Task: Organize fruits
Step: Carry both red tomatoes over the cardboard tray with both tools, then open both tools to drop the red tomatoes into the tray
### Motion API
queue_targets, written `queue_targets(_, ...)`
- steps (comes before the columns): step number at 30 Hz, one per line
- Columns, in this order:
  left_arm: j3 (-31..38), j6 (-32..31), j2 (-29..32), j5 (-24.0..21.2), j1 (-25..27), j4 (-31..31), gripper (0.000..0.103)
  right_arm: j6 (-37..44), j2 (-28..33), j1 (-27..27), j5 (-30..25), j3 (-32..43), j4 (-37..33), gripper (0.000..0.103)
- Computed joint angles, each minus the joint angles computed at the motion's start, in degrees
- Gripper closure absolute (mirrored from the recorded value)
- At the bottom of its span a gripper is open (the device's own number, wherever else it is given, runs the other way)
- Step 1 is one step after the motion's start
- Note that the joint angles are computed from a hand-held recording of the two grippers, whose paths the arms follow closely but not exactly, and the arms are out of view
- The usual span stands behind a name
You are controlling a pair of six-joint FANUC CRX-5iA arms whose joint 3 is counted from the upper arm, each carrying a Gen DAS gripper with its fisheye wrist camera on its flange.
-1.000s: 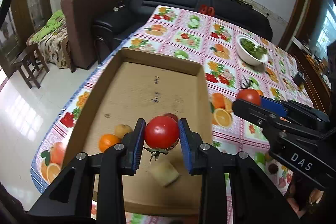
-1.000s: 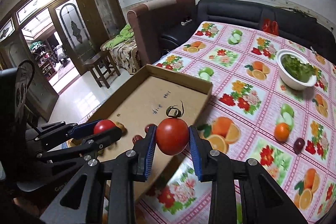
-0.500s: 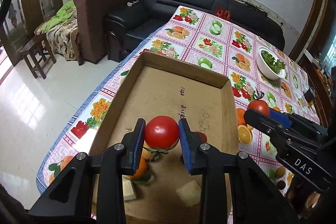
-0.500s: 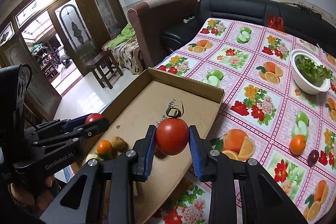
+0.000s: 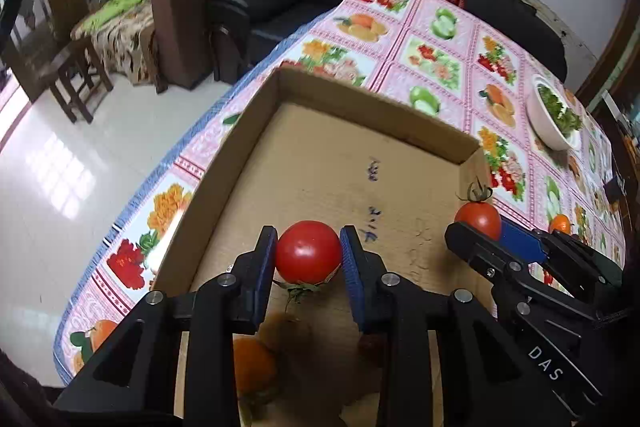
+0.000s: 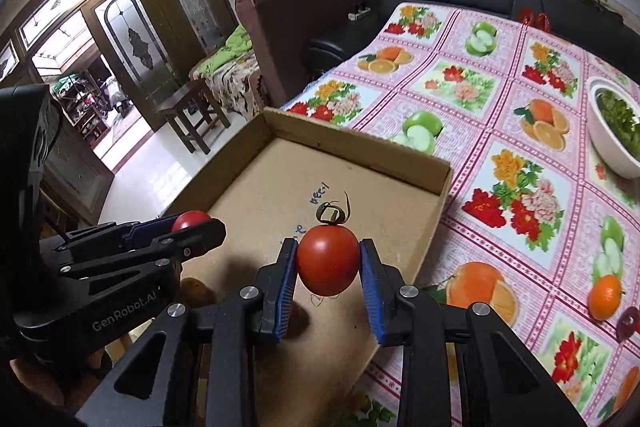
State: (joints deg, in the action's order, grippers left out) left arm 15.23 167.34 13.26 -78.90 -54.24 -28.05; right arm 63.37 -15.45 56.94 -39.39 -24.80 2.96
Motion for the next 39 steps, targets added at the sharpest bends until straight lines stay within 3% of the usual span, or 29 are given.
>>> queue_targets(19, -2.6, -1.3, 0.6, 1.7, 3.1, 5.6, 0.072, 6.2, 7.1, 0.1, -2.8, 3.8, -3.5, 0.071)
queue_targets(21, -2.3, -0.7, 0.5, 1.0, 2.7, 5.0, 0.072, 6.7, 7.0, 0.0, -2.9, 3.9, -4.0, 0.071)
queue_targets(24, -1.2, 0.2, 0.5, -0.6, 1.4, 3.2, 0.072, 5.0, 6.4, 0.6, -2.7, 3.0, -1.9, 0.060)
queue_targets(28, -0.2, 1.7, 0.1, -2.1, -0.4, 0.9, 0.071, 3.9, 4.9, 0.8, -2.6, 2.2, -0.9, 0.057)
queue_targets(32, 1.0, 3.9, -0.2, -3.9, -2.7, -1.8, 0.061, 1.8, 1.9, 1.5, -1.9, 0.3, 0.9, 0.050)
queue_targets(39, 4.9, 6.9, 0.8, -9.0, -6.9, -6.5, 0.061, -1.4, -2.8, 2.9, -2.2, -2.5, 3.7, 0.050)
